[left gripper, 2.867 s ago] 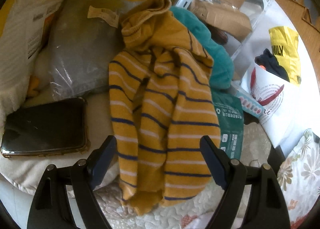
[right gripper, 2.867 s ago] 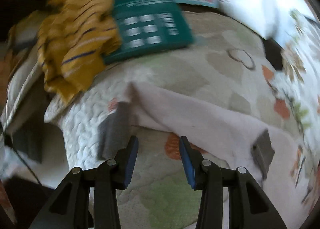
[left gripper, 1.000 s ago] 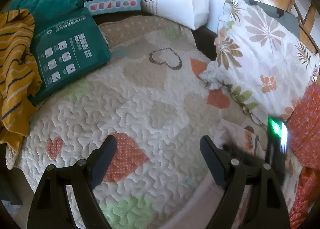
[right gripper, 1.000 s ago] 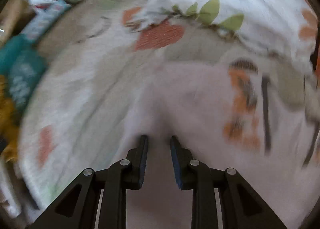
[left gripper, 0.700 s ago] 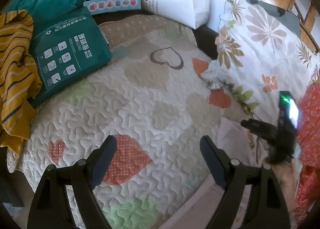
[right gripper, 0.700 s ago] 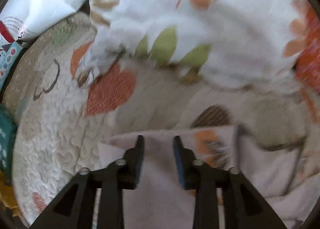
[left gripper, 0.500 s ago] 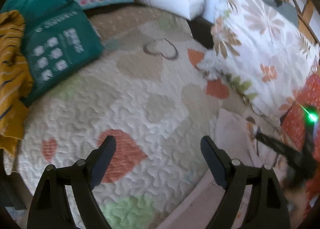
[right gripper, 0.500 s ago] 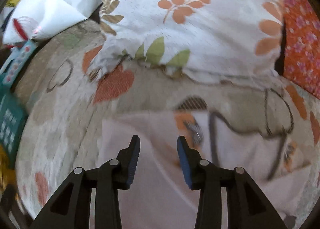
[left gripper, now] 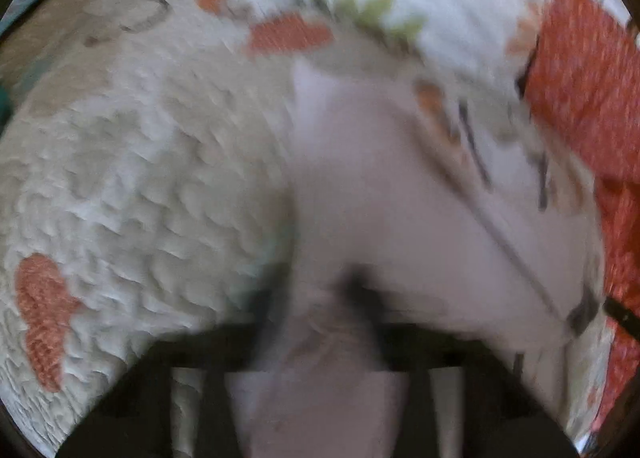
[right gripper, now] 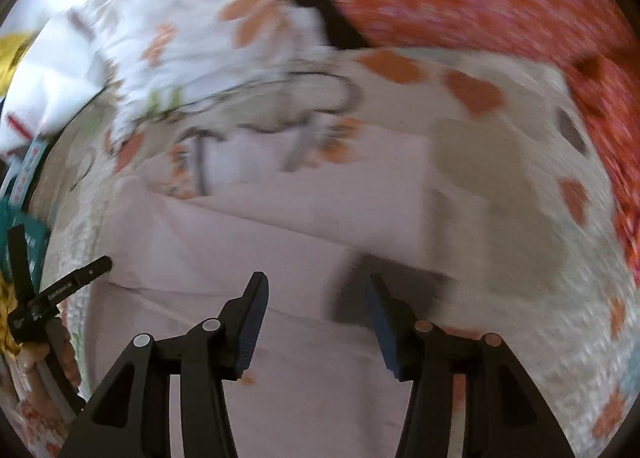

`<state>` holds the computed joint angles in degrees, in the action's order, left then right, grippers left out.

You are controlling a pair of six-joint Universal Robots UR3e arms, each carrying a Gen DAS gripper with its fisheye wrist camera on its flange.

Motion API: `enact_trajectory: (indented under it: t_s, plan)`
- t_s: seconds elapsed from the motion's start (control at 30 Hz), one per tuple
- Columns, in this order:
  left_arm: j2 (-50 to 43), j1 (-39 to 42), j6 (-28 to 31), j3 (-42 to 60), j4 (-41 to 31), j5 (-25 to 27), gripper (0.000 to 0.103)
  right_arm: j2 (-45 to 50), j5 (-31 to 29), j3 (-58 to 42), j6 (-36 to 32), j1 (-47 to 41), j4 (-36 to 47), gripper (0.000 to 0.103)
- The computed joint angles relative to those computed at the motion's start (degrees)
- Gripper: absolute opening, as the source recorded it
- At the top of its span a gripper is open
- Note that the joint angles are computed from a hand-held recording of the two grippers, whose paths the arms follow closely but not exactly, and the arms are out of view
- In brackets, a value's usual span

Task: Fold small clothes

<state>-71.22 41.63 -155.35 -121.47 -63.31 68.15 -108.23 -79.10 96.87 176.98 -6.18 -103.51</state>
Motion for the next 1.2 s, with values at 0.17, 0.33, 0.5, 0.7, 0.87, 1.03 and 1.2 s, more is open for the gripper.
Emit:
enact_trajectory:
  t_s: [0.17, 0.33, 0.5, 0.7, 0.87, 1.03, 1.2]
  plan:
    - [3.39, 6.48, -0.01, 3.72, -8.68, -3.65, 0.012, -7.59, 5.26, 5.15, -6.5, -11.23, 4.43, 0.055]
    - [2.99, 8.48, -5.0, 2.88, -5.39, 3.44, 0.001, -8.57, 8.06, 6.55, -10.12, -10.0, 2.72, 0.055]
    - [3.38, 9.45, -6.29, 1.9, -3.55, 5.99, 0.0, -1.62, 4.57, 7.8, -8.53, 3.87, -8.05, 0.056]
    - [12.78, 16.97, -1.4, 2.03, -10.36, -1.05, 0.046, 6.28, -6.12, 9.09, -10.05, 17.16, -19.75, 0.056]
    - [16.38, 17.11, -0.91, 2.27, -12.08, -3.48, 0.051, 9.62, -16.83, 12.65, -15.01, 22.64, -26.81, 0.045]
    - [16.5, 17.61, -0.26, 2.78, -14.43, -4.1, 0.051, 5.8, -6.63, 9.09, -13.39, 15.81, -18.5, 0.006]
    - [15.79, 17.62, -0.73, 2.86, -15.16, -4.42, 0.055, 6.77, 16.27, -3.93, -13.42, 0.17, 1.57, 0.006]
